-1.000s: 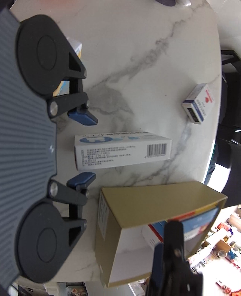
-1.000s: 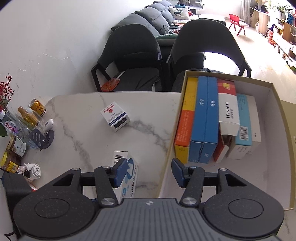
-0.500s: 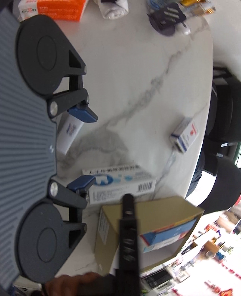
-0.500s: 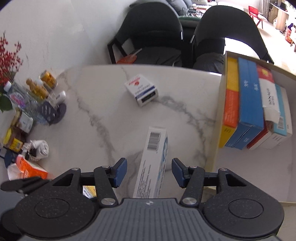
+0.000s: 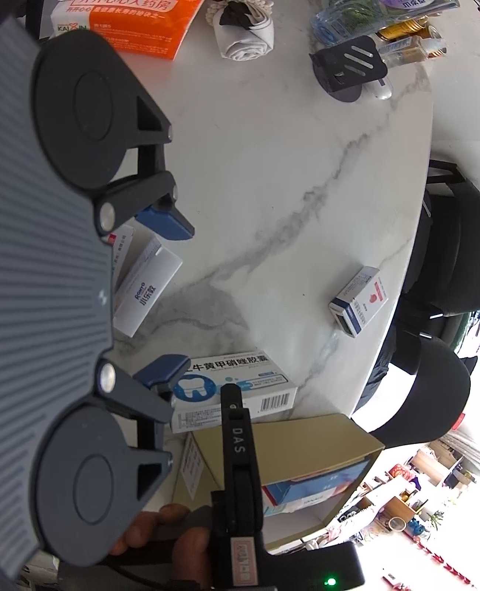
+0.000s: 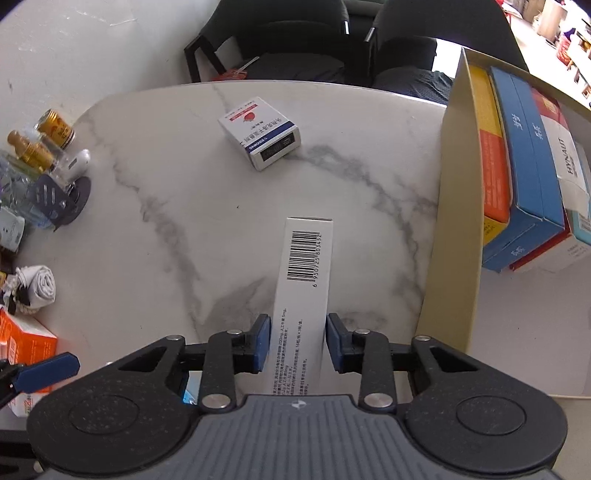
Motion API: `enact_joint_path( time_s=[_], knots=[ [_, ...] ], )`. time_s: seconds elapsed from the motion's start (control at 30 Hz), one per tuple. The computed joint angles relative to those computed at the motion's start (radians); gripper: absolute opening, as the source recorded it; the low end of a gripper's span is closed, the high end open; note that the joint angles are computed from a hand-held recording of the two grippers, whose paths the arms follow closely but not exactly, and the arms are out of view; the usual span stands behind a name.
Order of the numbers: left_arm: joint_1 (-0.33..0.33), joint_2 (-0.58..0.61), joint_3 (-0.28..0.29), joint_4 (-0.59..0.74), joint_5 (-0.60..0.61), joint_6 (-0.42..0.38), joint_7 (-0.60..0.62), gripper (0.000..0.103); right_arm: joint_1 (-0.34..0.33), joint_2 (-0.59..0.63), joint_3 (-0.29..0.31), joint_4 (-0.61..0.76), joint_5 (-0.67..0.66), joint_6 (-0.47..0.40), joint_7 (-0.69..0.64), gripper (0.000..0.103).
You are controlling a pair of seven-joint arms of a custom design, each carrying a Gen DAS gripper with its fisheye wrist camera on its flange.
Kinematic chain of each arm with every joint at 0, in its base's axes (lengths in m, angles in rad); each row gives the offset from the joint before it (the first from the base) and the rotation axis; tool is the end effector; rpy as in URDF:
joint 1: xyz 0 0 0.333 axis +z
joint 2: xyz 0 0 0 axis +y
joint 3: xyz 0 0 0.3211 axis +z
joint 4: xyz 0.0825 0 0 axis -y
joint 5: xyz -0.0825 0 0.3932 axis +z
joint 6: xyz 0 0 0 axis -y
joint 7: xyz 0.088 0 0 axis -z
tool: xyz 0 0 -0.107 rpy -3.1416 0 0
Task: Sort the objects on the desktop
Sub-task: 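Grasp the upright white-and-blue box with the right gripper and lift it, then carry the white-and-blue box over the cardboard box with the right gripper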
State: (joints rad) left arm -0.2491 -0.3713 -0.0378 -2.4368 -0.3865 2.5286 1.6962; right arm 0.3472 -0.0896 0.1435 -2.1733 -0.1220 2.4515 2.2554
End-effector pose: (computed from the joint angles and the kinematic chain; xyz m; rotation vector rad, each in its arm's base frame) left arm 0.4534 -0.1307 0.4909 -1.9270 2.2349 -0.7981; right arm 0.4908 0.2638 0.4704 -1.8611 2.0829 -0.2496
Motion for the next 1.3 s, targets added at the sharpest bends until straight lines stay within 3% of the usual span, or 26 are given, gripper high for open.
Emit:
enact_joint_path(
  time_s=[0.7, 1.3],
  knots=[
    [-0.023, 0.029, -0.035, 0.041, 0.017, 0.002, -0.011, 0.075, -0.039, -0.112, -0.002, -0.08, 0.092, 0.115, -0.037, 0.032],
    [-0.064, 0.073, -0.077, 0.101, 0.046, -0.008, -0.039, 0.078, -0.127, -0.283, -0.001, -0.226, 0.19, 0.254, -0.087, 0.032]
  ],
)
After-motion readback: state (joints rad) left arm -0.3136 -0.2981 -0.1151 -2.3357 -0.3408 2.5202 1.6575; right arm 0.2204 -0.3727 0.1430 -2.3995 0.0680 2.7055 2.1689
